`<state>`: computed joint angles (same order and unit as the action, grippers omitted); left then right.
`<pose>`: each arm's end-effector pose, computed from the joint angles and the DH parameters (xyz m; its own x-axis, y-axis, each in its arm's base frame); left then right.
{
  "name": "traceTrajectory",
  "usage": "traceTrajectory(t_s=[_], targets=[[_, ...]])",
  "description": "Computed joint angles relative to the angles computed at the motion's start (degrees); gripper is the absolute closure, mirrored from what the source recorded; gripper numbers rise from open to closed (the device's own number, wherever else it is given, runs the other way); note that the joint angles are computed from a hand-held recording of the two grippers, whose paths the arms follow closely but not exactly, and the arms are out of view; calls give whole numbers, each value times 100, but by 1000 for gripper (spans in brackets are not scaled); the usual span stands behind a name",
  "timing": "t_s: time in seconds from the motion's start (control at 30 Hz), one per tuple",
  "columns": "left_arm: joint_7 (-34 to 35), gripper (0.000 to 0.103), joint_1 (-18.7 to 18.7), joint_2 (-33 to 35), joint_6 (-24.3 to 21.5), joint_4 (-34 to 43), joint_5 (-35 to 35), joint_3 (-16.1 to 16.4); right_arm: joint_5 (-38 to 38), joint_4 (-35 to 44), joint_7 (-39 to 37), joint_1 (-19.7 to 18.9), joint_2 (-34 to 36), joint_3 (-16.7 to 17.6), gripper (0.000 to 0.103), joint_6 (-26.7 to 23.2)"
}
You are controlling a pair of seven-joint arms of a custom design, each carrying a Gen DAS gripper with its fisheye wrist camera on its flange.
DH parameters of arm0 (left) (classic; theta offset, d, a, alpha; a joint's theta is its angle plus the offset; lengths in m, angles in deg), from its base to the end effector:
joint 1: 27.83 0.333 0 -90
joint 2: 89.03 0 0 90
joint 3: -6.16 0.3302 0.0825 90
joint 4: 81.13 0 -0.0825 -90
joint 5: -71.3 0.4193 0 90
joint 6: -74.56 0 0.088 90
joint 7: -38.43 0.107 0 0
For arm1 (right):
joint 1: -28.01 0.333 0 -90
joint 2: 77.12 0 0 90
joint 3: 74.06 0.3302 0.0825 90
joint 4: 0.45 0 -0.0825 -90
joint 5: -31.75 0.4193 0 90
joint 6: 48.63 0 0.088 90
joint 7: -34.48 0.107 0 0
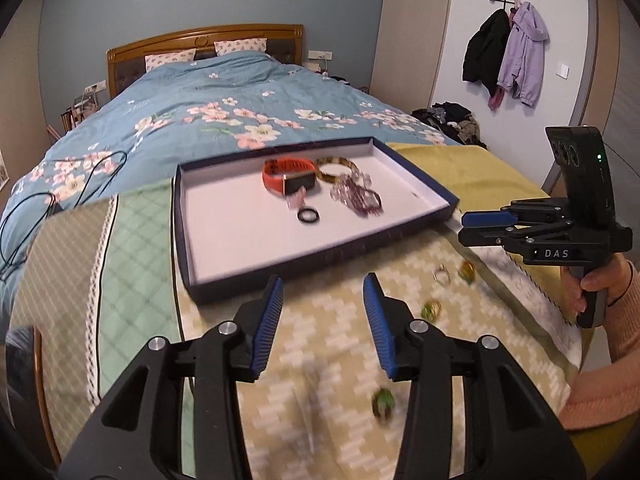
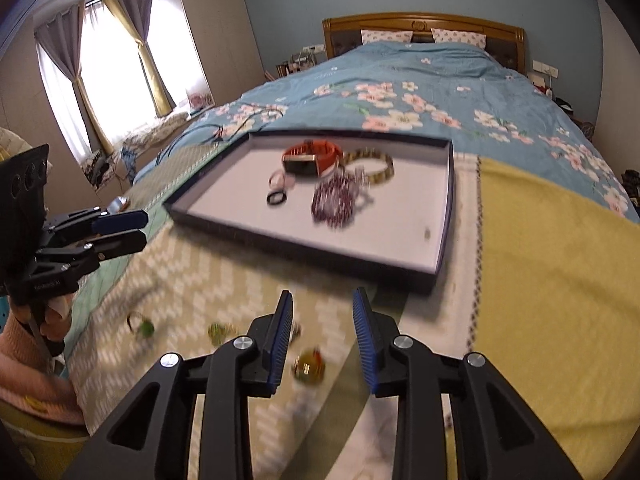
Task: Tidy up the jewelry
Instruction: 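Move both open tools back over the rings on the cloth, then grasp the green-stone ring with the left tool while the right tool grasps the silver ring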
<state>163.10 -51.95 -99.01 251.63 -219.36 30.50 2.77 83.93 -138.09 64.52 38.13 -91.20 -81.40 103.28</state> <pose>0.4950 -0.1980 0.4581 -0.4200 -0.9029 0.0921 -0.6206 0.2117 -0.7550 0.5180 0.0020 0.4474 0.4264 -0.8836 -0.1936 -0.7160 -0.1990 -0.6691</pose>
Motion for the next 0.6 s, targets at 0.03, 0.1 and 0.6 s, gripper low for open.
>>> traceTrajectory(t_s=[0.03,0.1,0.6], targets=[[23,61,-22,-51,-7,-73,-40,14,-26,-72,25,-9,-52,10,74,-10],[34,61,-90,-145,-43,-200,-129,55,-104,-206,91,-19,-129,30,74,15],[-140,57,-334,-539,-213,-757,11,142,-292,-529,517,102,-272,-40,74,132]])
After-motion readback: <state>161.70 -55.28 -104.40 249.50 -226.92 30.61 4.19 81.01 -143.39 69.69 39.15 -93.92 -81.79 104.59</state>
